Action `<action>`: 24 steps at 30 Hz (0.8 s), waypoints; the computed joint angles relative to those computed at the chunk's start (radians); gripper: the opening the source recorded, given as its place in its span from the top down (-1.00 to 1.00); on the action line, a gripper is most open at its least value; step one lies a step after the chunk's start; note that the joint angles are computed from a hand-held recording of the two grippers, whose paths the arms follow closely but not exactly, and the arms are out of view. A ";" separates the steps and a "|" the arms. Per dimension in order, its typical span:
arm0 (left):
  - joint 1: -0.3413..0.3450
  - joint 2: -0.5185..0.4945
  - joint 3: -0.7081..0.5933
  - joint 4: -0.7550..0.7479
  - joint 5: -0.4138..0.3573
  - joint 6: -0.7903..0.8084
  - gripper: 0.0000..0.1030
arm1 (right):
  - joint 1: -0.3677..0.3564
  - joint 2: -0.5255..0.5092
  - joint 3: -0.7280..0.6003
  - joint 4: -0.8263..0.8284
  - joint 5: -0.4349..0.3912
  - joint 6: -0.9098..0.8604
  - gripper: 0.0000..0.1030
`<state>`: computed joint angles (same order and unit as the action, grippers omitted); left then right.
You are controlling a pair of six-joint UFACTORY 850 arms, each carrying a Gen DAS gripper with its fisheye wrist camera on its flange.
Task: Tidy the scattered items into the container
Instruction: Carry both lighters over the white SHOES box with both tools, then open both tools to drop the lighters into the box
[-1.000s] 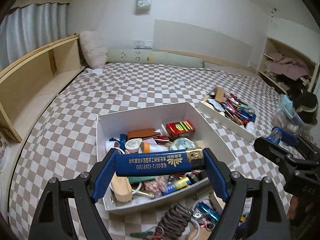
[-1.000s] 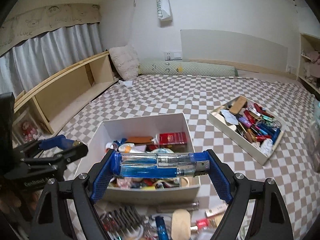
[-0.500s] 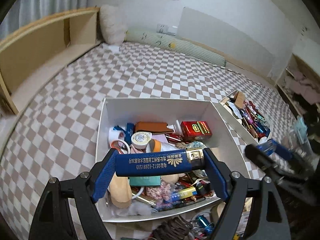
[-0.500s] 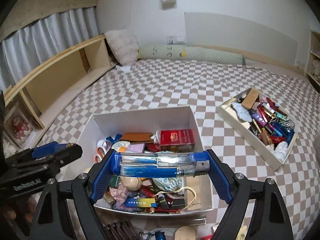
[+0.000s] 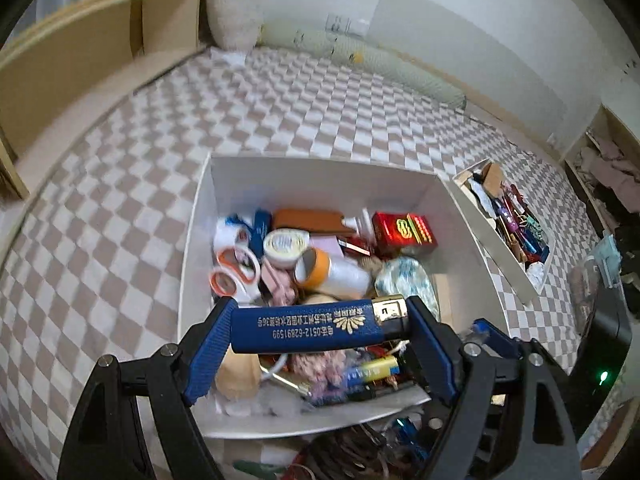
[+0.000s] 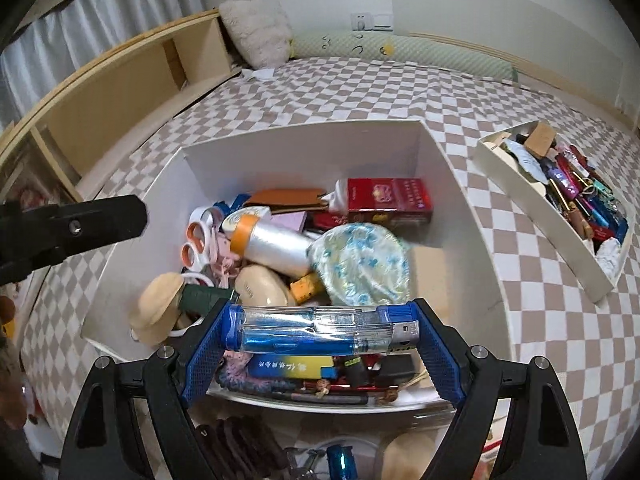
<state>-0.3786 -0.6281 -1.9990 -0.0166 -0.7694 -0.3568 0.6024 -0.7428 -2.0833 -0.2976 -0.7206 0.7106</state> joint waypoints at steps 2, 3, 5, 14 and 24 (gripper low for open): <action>-0.001 -0.003 -0.003 -0.002 -0.003 0.003 -0.63 | 0.005 -0.001 0.005 0.000 0.008 -0.008 -0.69; -0.002 -0.005 -0.006 -0.002 -0.005 0.004 -0.63 | 0.006 0.001 0.011 0.001 0.015 -0.014 -0.69; -0.001 -0.010 -0.012 -0.015 -0.013 0.012 -0.63 | 0.008 0.003 0.024 0.003 0.030 -0.026 -0.69; -0.008 -0.043 -0.052 0.007 -0.077 0.014 -0.63 | 0.022 0.038 0.106 -0.038 0.124 0.010 -0.88; -0.021 -0.079 -0.094 0.020 -0.137 0.009 -0.63 | 0.036 0.075 0.178 -0.129 0.187 0.071 -1.00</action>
<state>-0.3999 -0.7068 -2.0935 0.0039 -0.9060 -0.3483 0.6381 -0.6680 -1.9052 -0.4267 -0.5334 0.7814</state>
